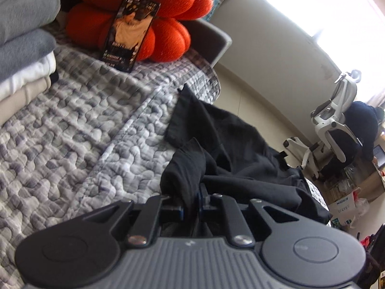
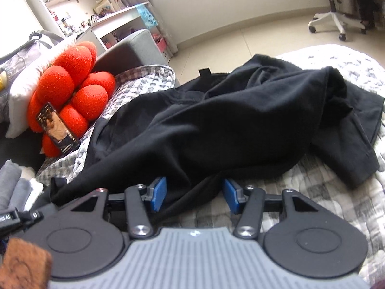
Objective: Fold clothes
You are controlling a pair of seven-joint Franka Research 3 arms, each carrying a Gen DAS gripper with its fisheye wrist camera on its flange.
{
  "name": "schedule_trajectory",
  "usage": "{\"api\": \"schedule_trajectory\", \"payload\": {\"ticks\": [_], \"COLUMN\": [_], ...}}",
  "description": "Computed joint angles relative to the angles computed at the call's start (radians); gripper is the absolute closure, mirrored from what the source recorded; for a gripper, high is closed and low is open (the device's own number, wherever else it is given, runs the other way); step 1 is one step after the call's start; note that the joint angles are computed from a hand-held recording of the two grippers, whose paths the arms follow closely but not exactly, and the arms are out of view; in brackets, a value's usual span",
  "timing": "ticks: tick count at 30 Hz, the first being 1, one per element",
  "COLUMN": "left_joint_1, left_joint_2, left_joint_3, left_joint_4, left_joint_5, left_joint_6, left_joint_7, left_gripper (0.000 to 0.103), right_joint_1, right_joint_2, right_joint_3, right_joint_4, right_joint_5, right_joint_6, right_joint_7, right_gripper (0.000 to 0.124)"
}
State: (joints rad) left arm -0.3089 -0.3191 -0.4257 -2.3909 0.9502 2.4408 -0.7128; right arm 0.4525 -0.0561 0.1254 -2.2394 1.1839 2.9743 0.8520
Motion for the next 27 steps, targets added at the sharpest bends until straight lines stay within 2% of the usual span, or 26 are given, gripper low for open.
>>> {"api": "schedule_trajectory", "payload": {"ticks": [4,6,9,20,27], "left_joint_1": [-0.002,-0.004,-0.008,-0.003,0.029], "left_joint_2": [0.01,0.012,0.009,-0.055,-0.07], "left_joint_3": [0.016,0.014,0.009,-0.026,-0.051], "left_joint_4": [-0.003,0.001,0.007,-0.007,-0.011], "left_joint_5": [-0.033,-0.041,-0.046,0.003,0.118], "left_joint_6": [0.023,0.016,0.002,0.028,0.102], "left_joint_7": [0.033,0.049,0.073,0.069,-0.027], "left_gripper": [0.093,0.093,0.093,0.093,0.093], "right_joint_1": [-0.006,-0.008,-0.002,0.048,0.003], "right_joint_2": [0.005,-0.002,-0.025,-0.221,-0.296], "right_joint_3": [0.008,0.002,-0.01,-0.093,-0.104], "right_joint_4": [-0.014,-0.017,-0.024,-0.092,-0.085], "right_joint_5": [-0.143,-0.159,-0.116,0.217,0.41], "right_joint_6": [0.043,0.031,0.021,-0.008,-0.047], "right_joint_7": [0.12,0.155,0.127,-0.25,-0.417], "right_gripper": [0.109,0.115,0.116,0.117,0.117]}}
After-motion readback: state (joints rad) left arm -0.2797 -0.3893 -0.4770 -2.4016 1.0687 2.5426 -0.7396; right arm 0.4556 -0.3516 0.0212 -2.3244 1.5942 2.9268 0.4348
